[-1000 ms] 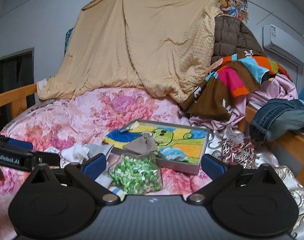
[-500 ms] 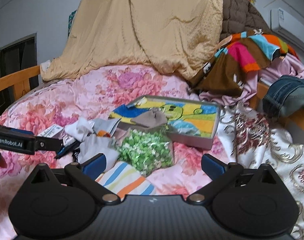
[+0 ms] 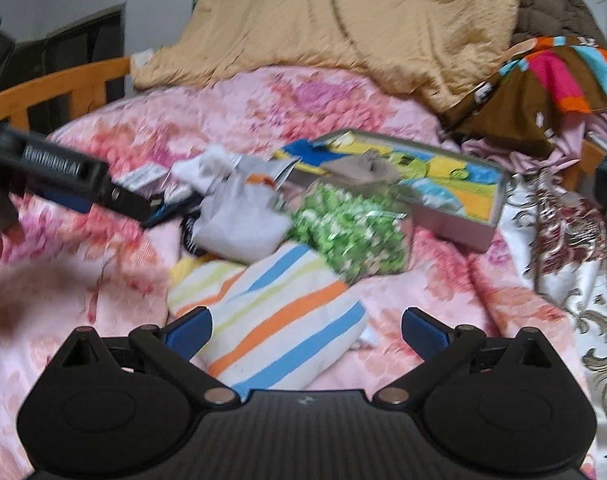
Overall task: Organize soft objects
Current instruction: 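Open both tools and pull them back from the tray toward the cloths, then grasp the grey cloth with the left tool while the right tool grasps the striped towel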
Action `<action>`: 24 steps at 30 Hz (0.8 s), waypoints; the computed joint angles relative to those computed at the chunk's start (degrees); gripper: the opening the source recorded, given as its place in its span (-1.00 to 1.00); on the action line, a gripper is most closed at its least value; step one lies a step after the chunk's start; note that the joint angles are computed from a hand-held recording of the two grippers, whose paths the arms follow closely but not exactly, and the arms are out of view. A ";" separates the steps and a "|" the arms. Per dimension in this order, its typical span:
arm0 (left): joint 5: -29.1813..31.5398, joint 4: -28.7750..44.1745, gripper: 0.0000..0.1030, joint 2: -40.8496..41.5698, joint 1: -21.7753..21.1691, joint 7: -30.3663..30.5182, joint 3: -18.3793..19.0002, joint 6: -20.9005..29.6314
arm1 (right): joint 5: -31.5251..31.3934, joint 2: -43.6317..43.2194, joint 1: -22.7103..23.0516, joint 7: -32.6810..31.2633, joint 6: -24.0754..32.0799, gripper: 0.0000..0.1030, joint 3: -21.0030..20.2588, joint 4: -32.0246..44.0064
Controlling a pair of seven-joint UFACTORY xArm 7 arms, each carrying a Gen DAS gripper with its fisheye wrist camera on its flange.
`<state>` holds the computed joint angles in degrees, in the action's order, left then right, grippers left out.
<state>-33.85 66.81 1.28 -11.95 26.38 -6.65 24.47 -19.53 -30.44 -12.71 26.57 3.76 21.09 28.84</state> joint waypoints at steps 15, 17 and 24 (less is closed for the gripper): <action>-12.88 3.66 0.98 5.33 0.16 11.57 -2.82 -0.72 | -3.88 7.37 -9.73 0.03 -6.73 1.00 8.61 2.10; -12.44 4.01 0.98 6.05 0.20 11.07 -3.12 -1.43 | -3.61 7.91 -12.73 0.35 -7.67 1.00 11.50 2.30; -17.66 6.23 0.98 8.84 1.59 15.18 -5.71 -2.53 | -0.13 10.53 -13.31 -0.95 -9.11 1.00 12.45 2.77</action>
<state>-51.52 73.04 10.13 -10.36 41.56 -12.36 21.94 -19.67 -19.91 -26.02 25.63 -5.35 33.53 31.61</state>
